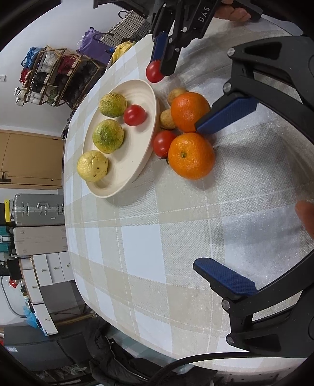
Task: Organize fruits
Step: 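Grasp the mandarin orange with left gripper while right holds the tomato, then lift the mandarin and tomato and carry them toward the white plate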
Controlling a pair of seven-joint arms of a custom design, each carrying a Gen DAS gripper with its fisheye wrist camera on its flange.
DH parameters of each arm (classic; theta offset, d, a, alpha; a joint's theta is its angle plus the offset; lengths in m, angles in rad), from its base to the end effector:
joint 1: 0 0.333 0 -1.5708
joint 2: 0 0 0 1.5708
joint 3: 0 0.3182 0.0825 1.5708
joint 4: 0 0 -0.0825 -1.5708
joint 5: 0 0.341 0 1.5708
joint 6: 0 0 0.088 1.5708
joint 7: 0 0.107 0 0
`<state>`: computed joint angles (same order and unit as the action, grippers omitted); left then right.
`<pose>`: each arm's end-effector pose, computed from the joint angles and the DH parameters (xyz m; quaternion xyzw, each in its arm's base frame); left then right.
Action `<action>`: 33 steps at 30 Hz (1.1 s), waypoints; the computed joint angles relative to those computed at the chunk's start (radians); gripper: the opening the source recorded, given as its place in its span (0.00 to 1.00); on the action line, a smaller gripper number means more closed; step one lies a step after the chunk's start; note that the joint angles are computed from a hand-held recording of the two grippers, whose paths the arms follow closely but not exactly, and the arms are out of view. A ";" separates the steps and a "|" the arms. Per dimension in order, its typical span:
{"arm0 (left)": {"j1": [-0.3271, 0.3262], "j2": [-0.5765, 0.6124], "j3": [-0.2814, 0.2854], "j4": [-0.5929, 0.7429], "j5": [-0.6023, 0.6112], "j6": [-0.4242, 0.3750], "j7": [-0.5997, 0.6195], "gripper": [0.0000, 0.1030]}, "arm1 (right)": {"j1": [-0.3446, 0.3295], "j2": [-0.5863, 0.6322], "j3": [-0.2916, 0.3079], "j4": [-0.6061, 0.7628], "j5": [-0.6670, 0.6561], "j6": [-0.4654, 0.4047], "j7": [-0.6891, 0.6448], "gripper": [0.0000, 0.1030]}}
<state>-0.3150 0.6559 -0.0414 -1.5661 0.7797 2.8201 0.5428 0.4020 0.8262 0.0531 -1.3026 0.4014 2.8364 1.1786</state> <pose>0.6509 -0.2728 0.3447 -0.6684 0.6578 -0.2548 0.2358 0.6945 0.3022 0.3495 -0.7950 0.4847 -0.1313 0.3402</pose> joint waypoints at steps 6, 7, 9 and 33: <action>0.034 0.002 -0.034 -0.015 -0.027 0.068 0.044 0.76 | -0.004 -0.009 0.003 -0.012 0.007 0.007 -0.004 0.27; 0.040 0.002 -0.040 -0.020 -0.037 0.081 0.054 0.72 | -0.004 -0.011 0.003 -0.014 0.008 0.008 -0.005 0.27; 0.061 0.003 -0.061 -0.034 -0.060 0.121 0.084 0.63 | -0.007 -0.015 0.007 -0.020 0.012 0.011 -0.010 0.27; 0.026 -0.009 -0.021 -0.049 -0.065 0.141 0.125 0.34 | -0.008 -0.018 0.007 -0.023 0.018 0.011 -0.015 0.27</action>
<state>-0.2886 0.6467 -0.0621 -1.6149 0.7143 2.9614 0.6682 0.3939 0.8084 0.0598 -1.3259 0.4190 2.8476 1.1634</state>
